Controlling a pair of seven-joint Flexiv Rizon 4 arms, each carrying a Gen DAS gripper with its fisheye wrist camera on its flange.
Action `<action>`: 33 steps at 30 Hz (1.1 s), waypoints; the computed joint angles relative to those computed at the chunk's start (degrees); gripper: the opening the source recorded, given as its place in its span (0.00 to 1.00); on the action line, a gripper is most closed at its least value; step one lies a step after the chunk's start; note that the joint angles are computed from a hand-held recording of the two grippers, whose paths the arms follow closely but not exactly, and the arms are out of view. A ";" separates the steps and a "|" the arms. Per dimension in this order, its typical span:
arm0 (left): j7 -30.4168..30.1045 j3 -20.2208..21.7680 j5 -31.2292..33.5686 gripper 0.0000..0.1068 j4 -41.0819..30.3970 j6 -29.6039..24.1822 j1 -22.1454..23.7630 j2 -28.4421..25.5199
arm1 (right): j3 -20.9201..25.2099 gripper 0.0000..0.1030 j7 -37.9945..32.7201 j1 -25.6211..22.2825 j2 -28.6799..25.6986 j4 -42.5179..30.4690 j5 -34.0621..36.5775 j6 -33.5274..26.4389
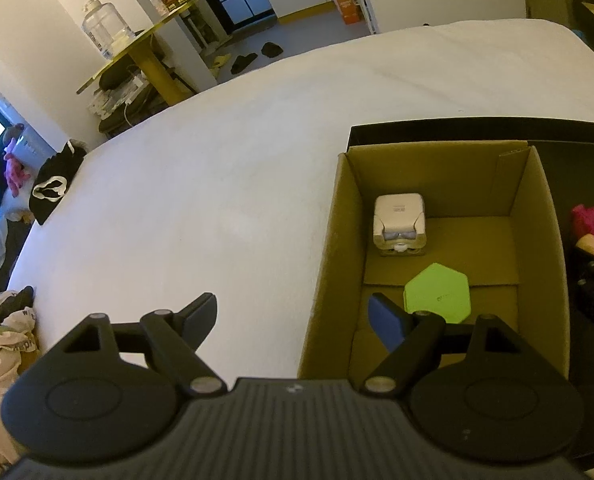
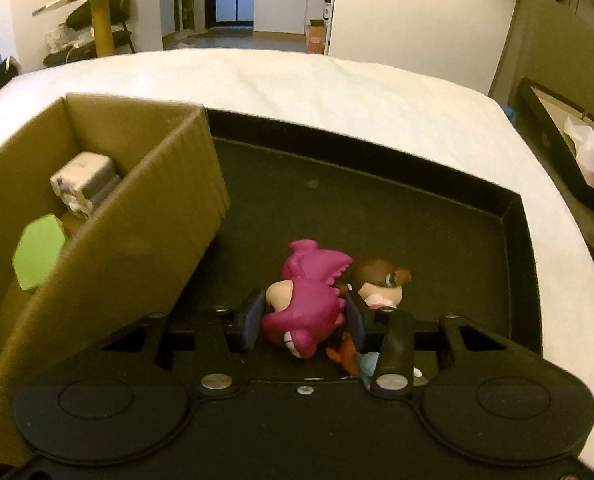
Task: Organize rigid objects
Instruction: 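Lower the right gripper onto the pink plush figure and grasp it, then lift the pink figure with the right gripper and carry it over the box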
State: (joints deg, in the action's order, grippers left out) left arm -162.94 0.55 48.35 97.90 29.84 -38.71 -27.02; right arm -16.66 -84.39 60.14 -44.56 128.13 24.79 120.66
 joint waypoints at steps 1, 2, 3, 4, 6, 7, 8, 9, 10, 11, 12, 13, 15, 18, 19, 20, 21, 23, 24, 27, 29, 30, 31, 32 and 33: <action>-0.11 0.00 -0.03 0.77 -0.03 -0.17 -0.06 0.06 | 0.59 0.41 0.13 -0.68 0.69 0.28 -0.29 0.14; -0.25 0.02 0.06 0.77 -0.01 -0.32 -0.16 0.25 | 1.51 0.41 0.24 -1.92 1.55 0.57 -0.96 0.17; -0.34 0.00 0.26 0.77 -0.02 -0.32 -0.22 0.41 | 2.23 0.41 0.30 -2.64 2.39 1.02 -1.32 0.25; -0.34 -0.01 0.56 0.77 0.12 -0.29 -0.30 0.64 | 2.67 0.41 0.27 -3.16 3.03 1.34 -1.52 0.42; -0.13 -0.11 0.85 0.77 0.27 -0.78 -0.38 0.97 | 3.00 0.41 0.06 -3.78 4.07 1.73 -1.63 0.44; -0.12 -0.17 0.88 0.77 0.39 -0.93 -0.33 1.15 | 3.46 0.41 0.14 -4.31 4.43 1.84 -1.71 0.54; -0.36 -0.21 0.89 0.77 0.58 -1.11 -0.32 1.36 | 4.02 0.41 0.28 -4.90 5.07 2.11 -1.79 0.64; -0.57 -0.28 0.84 0.77 0.74 -1.20 -0.23 1.55 | 4.40 0.41 0.46 -5.24 5.29 2.03 -1.71 0.73; -0.72 -0.35 0.77 0.77 0.96 -1.17 -0.09 1.76 | 4.67 0.41 0.49 -5.54 5.64 2.14 -1.66 0.93; -0.88 -0.43 0.69 0.77 1.19 -1.15 0.04 1.99 | 4.83 0.41 0.39 -5.77 5.97 2.24 -1.62 1.17; -1.05 -0.51 0.61 0.77 1.42 -1.10 0.19 2.23 | 4.77 0.41 0.09 -5.73 6.44 2.45 -1.47 1.39; -1.34 -0.57 0.65 0.77 1.66 -1.08 0.25 2.51 | 4.89 0.41 -0.26 -5.88 6.84 2.66 -1.46 1.68; -2.19 -0.67 1.09 0.77 2.06 -1.31 0.19 3.00 | 5.82 0.41 -0.77 -7.06 7.72 3.02 -1.75 2.39; -3.07 -1.00 1.51 0.77 2.78 -0.99 0.42 3.54 | 8.47 0.41 -0.16 -10.47 9.06 3.13 -2.71 2.59; -3.25 -1.11 1.65 0.77 2.97 -0.82 0.52 3.64 | 9.13 0.41 0.03 -11.26 9.38 3.15 -2.90 2.70; -3.47 -1.21 1.77 0.77 3.21 -0.64 0.58 3.76 | 9.38 0.41 0.09 -11.40 9.57 3.16 -2.68 2.90; -3.67 -1.31 1.84 0.77 3.47 -0.34 0.68 3.88 | 9.42 0.41 -0.06 -11.38 9.71 3.18 -2.43 3.18; -3.85 -1.45 1.96 0.77 3.96 0.53 1.01 4.12 | 9.25 0.41 -0.70 -10.73 9.93 3.28 -1.51 4.09; -3.85 -1.50 2.08 0.77 4.17 0.92 1.15 4.17 | 9.21 0.41 -1.31 -10.40 10.22 3.42 -1.22 4.57; -3.72 -1.56 2.59 0.76 4.47 1.69 1.36 4.16 | 9.69 0.41 -2.95 -10.13 11.35 3.54 -0.74 5.21; -3.82 -1.50 2.69 0.76 4.81 2.59 1.66 4.22 | 10.13 0.41 -3.60 -10.15 11.98 3.25 -0.26 5.15; -4.04 -1.42 2.73 0.76 5.14 3.36 1.88 4.32 | 10.03 0.41 -3.95 -9.80 12.17 2.99 0.28 5.00; -4.29 -1.35 2.82 0.76 5.52 4.16 2.06 4.44 | 9.88 0.41 -4.33 -9.44 12.32 2.78 0.79 4.86; -4.63 -1.24 2.94 0.76 5.95 5.03 2.28 4.59 | 9.75 0.41 -4.74 -9.11 12.39 2.48 1.18 4.82; -5.10 -1.15 3.11 0.76 6.32 5.66 2.36 4.67 | 9.51 0.41 -5.18 -8.66 12.40 2.27 1.73 4.82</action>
State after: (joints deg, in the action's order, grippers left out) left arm -168.03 -0.59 51.46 104.22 35.50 -36.36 -22.35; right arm -7.15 -89.57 51.49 -32.16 130.40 26.52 125.48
